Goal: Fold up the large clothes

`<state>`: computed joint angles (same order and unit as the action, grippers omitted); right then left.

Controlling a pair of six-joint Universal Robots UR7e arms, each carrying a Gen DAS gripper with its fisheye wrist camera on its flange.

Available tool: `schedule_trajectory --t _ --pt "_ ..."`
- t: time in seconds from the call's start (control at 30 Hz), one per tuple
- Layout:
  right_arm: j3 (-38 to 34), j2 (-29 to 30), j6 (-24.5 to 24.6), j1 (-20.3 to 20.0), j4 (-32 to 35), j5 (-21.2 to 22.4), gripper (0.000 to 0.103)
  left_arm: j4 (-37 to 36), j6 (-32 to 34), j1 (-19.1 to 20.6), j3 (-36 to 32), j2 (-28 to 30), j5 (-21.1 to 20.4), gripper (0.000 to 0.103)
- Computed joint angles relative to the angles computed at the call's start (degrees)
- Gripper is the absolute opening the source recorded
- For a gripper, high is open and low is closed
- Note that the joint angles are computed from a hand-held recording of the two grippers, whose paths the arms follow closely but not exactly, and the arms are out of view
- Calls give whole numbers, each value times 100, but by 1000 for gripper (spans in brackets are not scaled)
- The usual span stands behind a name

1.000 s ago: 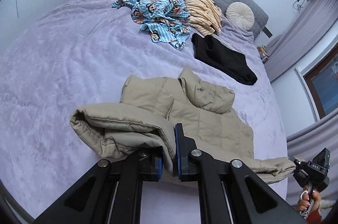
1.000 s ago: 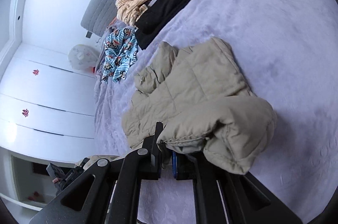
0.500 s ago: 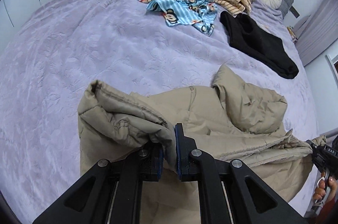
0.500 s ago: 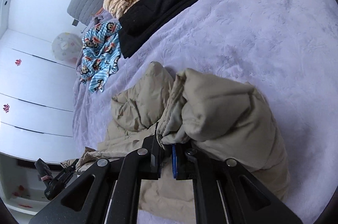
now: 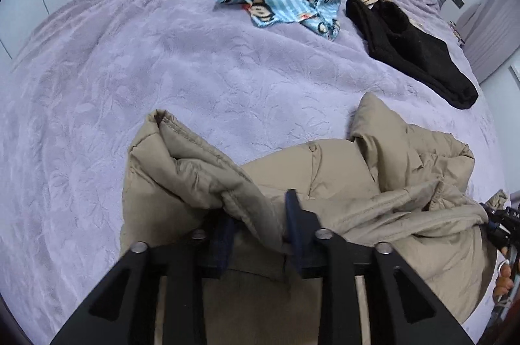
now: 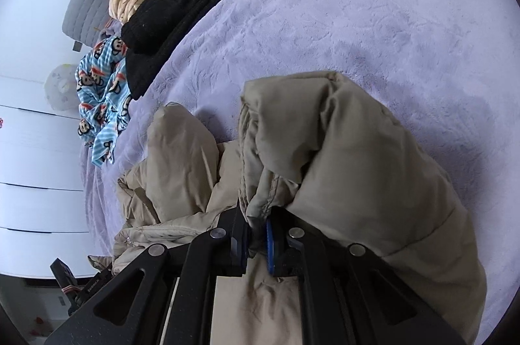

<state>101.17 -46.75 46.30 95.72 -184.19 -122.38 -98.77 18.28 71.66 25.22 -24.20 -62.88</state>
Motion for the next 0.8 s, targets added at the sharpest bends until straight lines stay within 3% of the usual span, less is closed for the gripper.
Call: schedule_trajectory --t 0.03,0.07,0.1,0.13,0.2,0.23,0.27,0.3,0.33,0.4,0.53,0.63,0.7,0.8 --pt "12 -49 -37 36 47 0 27 -468 144 -36 458 -261 26 83" --pt "13 -85 -64 85 71 -31 38 -971 318 -72 880 -506 39 86" --pt "52 -139 -112 155 14 -92 65 -1235 464 -100 1090 -649 16 86" --pt "95 -170 -153 223 -83 -172 78 -1258 549 -120 1146 -724 -37 86" --pt "149 -200 -322 415 -332 -351 77 -935 472 -121 1084 -784 -275 85" --pt "155 -218 -396 478 -295 -319 67 -611 432 -106 965 -760 -477 80" --pt "148 -212 -498 527 -275 -244 55 -401 426 -98 1004 -787 -643 62" --pt "107 -179 -645 562 -158 -128 29 -210 453 -106 1131 -819 -724 58" --pt "19 -128 -791 575 98 7 24 -205 531 -121 1399 -908 -777 58" --pt "-215 79 -1122 565 438 231 20 -667 744 -176 2246 -1153 -719 58" --pt "-760 638 -1515 514 928 102 18 -1903 1006 -261 3262 -1185 -312 58" --pt "-1066 933 -1788 402 926 -231 8 -2242 940 -239 3039 -861 -256 58" --pt "-1150 990 -1852 290 887 -202 1 -2177 904 -232 2708 -607 -227 58" --pt "-1174 962 -1893 148 863 -92 0 -1762 826 -252 2181 -344 -134 58"
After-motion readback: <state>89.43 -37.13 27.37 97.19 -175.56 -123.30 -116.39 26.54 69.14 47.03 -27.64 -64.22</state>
